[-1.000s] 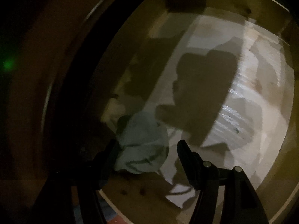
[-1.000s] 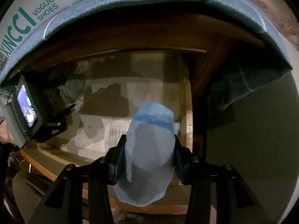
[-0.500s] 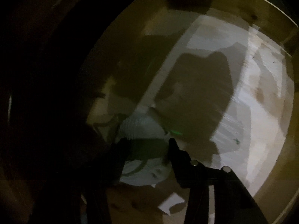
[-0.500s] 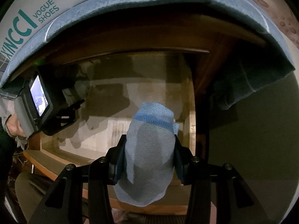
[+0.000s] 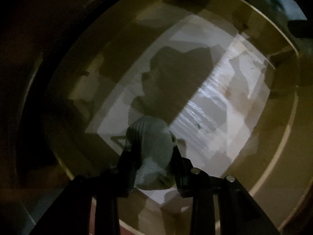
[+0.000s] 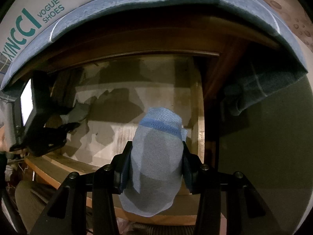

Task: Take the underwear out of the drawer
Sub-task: 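Lift the grey underwear with the left tool up over the shoe box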

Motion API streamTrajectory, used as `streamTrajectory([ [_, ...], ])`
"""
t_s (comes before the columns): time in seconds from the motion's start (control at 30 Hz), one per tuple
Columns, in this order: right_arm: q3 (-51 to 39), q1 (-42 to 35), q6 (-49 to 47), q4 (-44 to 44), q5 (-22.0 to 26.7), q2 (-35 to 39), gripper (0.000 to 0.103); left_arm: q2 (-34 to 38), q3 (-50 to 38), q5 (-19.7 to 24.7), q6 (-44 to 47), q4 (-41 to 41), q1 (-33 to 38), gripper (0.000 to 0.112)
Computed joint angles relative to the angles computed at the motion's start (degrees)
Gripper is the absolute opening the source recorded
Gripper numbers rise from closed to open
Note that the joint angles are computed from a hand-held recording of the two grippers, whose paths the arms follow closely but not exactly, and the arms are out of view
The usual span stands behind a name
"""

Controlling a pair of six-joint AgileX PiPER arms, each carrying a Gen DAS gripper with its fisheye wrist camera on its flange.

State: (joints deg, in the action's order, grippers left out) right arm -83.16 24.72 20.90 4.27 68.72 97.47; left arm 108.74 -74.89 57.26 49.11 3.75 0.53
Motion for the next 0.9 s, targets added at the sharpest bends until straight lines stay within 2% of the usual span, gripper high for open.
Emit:
streamTrajectory([
  [0.07,-0.04,-0.15,-0.04,0.15,-0.12,0.1,0.042,0.3,-0.32,2.05,-1.93,-0.39,-0.22,0.032],
  [0.13,0.09,-0.21,-0.41,0.47,-0.24,0.11,0.042,-1.01,1.01,1.46,-1.85,-1.2,0.15,0.032],
  [0.3,1.22,0.08,-0.46,0.32,-0.97,-0.38,0.042,-3.11,1.39,4.91,-2.16,-5.78,2.94,0.032],
  [0.5,1.92,0.9,0.2,-0.39,-1.48,-0.77,0.042,-6.09,2.36,5.96,-5.98,-8.73,3.7,0.032],
  [0.57,2.12,1.2,0.41,-0.69,-1.68,-0.84,0.042,-9.87,3.6,8.1,-6.6,-10.32,4.52,0.032],
  [0.6,2.16,1.25,0.33,-0.69,-1.71,-0.73,0.042,-9.6,2.65,8.18,-8.09,-10.81,4.24,0.032],
  [0.63,2.27,1.23,0.32,-0.74,-1.8,-0.78,0.042,-11.61,1.28,10.55,-8.14,-11.19,6.25,0.032],
  [0.7,2.5,1.14,0.28,-0.79,-2.1,-0.83,0.042,-13.52,2.29,9.53,-11.0,-11.79,6.28,0.032],
  [0.73,2.53,1.12,0.25,-0.76,-2.16,-0.76,0.042,-16.62,2.58,10.71,-11.61,-12.27,7.45,0.032],
  [0.9,3.07,1.23,0.0,-0.89,-2.81,-1.17,0.042,-20.55,0.42,12.36,-15.41,-13.92,9.09,0.032],
])
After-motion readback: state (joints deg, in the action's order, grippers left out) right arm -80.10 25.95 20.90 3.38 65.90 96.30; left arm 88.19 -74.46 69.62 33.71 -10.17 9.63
